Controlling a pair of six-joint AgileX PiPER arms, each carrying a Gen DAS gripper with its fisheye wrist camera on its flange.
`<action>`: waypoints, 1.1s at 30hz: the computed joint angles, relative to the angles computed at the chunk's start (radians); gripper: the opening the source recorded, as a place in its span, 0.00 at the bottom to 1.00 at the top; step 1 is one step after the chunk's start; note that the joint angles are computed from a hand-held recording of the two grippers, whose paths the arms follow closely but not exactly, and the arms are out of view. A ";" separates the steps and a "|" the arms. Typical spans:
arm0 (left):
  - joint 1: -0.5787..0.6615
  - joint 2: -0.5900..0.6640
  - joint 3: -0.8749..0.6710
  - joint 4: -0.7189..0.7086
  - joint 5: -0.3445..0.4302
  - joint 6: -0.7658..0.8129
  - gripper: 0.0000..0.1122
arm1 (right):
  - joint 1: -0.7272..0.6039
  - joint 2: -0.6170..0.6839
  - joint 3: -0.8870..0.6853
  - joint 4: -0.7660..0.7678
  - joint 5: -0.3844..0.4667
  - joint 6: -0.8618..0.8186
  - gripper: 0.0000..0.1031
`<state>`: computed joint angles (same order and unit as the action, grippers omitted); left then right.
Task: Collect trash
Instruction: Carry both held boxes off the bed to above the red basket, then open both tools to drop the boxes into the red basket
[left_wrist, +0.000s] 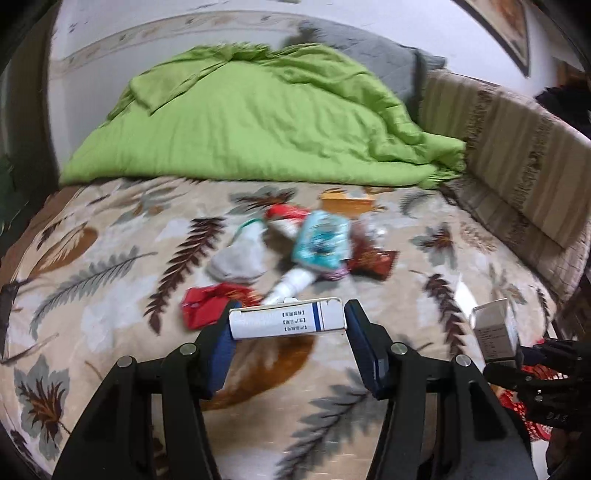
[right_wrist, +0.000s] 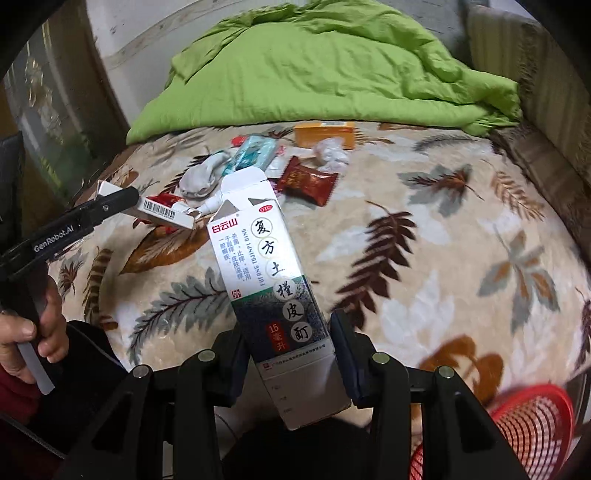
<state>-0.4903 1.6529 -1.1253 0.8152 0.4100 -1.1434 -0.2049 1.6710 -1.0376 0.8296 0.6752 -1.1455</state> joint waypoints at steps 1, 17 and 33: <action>-0.018 0.000 -0.015 -0.019 0.001 0.025 0.50 | -0.017 -0.012 0.012 0.005 0.002 -0.004 0.43; -0.332 0.337 -0.595 -0.869 0.141 0.863 0.50 | -0.685 -0.059 0.091 -0.019 0.155 0.006 0.44; -0.412 0.489 -0.799 -0.795 0.277 0.832 0.63 | -0.721 -0.066 0.080 -0.091 -0.031 0.076 0.61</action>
